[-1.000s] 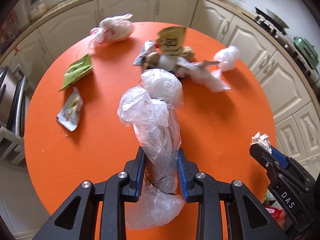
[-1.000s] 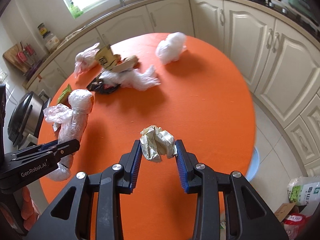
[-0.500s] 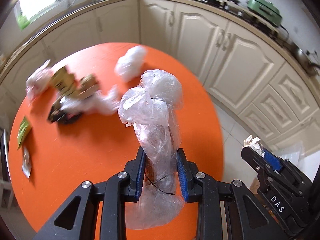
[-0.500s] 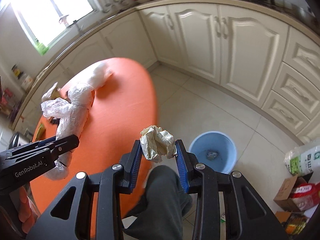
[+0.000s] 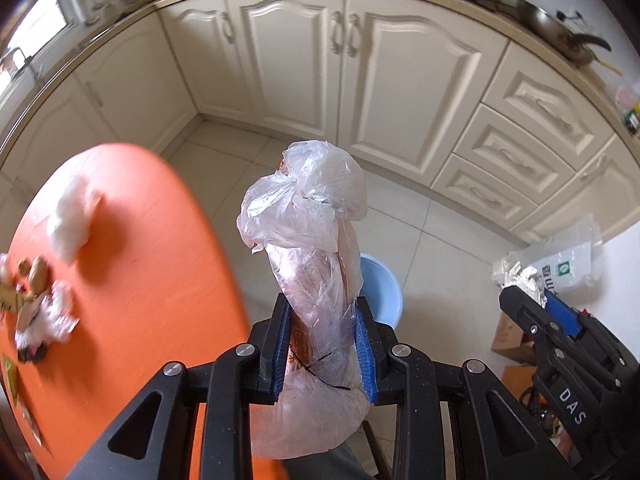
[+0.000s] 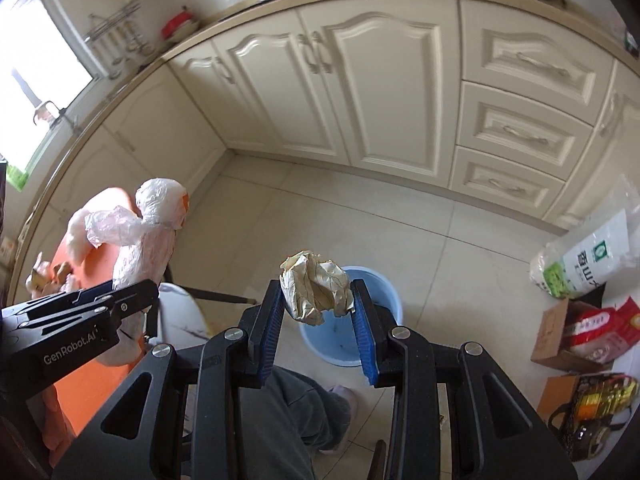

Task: Collect trash
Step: 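Carry the plastic bag to the blue bucket and open the left tool while the right tool carries the paper, then open the right tool over the blue bucket to drop the beige paper, then move both open tools back over the table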

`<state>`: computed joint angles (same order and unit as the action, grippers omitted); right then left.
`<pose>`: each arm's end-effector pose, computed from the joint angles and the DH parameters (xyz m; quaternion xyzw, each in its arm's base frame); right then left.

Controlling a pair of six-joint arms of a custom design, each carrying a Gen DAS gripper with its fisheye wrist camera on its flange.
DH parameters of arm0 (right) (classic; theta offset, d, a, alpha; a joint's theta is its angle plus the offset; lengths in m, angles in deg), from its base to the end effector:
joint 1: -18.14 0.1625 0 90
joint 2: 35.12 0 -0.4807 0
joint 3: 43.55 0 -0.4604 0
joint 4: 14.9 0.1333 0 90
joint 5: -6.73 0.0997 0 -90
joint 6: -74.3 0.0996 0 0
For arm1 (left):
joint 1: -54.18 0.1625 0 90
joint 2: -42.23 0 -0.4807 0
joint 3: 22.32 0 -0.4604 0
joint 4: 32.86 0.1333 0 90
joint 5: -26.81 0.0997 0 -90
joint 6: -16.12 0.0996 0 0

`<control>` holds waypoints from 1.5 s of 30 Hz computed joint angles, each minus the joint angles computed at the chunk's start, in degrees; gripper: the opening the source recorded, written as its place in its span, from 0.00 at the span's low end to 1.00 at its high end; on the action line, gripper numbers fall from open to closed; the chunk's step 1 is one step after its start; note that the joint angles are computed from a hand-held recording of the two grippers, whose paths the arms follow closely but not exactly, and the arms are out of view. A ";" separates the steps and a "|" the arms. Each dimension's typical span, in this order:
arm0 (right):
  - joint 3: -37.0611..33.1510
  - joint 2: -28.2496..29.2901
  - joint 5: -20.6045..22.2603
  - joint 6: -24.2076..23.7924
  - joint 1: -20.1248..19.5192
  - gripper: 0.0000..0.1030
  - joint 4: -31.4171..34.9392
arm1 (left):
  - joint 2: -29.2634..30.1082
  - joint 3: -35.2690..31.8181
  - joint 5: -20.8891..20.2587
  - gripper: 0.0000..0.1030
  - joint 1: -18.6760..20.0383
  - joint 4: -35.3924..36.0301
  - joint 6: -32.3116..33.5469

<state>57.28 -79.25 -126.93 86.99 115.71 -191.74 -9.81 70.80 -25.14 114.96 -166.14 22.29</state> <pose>0.1589 -0.7054 0.1001 -0.1366 -0.8912 0.3007 0.3110 -0.1939 -0.7456 0.1644 0.2813 0.9024 -0.0829 0.3157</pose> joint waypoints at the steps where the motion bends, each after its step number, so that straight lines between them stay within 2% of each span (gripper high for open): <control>1: 0.28 -0.38 -0.30 0.64 -0.42 0.33 0.17 | 1.05 -0.98 -0.31 0.26 0.04 0.53 0.40; 5: 1.52 -1.68 -1.11 2.73 -1.72 0.33 0.52 | 6.04 -5.61 -0.55 0.30 0.07 3.58 2.32; 8: 1.97 -2.11 -1.55 4.12 -2.49 0.33 1.35 | 9.43 -8.63 2.49 0.33 -0.35 4.98 2.92; 10: 2.13 -2.18 -1.62 4.86 -2.89 0.33 2.06 | 11.04 -10.23 3.88 0.55 -0.22 4.45 3.83; 11: 2.11 -2.14 -1.58 5.05 -2.99 0.33 2.35 | 11.25 -10.43 3.92 0.57 -0.17 4.18 3.78; 19: -1.22 0.26 0.38 2.72 -3.41 0.38 4.72 | 12.88 -12.27 6.51 0.57 0.88 4.26 0.96; 21: -1.88 0.69 1.14 2.23 -3.31 0.48 4.97 | 12.43 -11.56 6.69 0.57 0.93 4.36 0.20; 23: -2.28 1.06 1.05 2.25 -2.97 0.71 4.68 | 11.92 -10.86 7.04 0.57 0.85 4.20 -0.40; 24: -2.34 1.25 0.52 2.04 -2.71 0.73 4.07 | 12.09 -11.01 7.16 0.57 1.00 4.20 -0.62; 35: -1.54 1.02 -2.74 3.56 -0.29 0.74 4.39 | 6.91 -6.37 5.42 0.57 1.33 3.23 -0.23; 45: -1.79 1.98 -5.05 2.36 3.78 0.74 3.08 | -3.49 1.96 4.12 0.57 0.79 0.73 0.40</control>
<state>55.48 -77.27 -131.97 89.34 119.49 -188.66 -13.30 72.76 -21.02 115.75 -165.41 22.69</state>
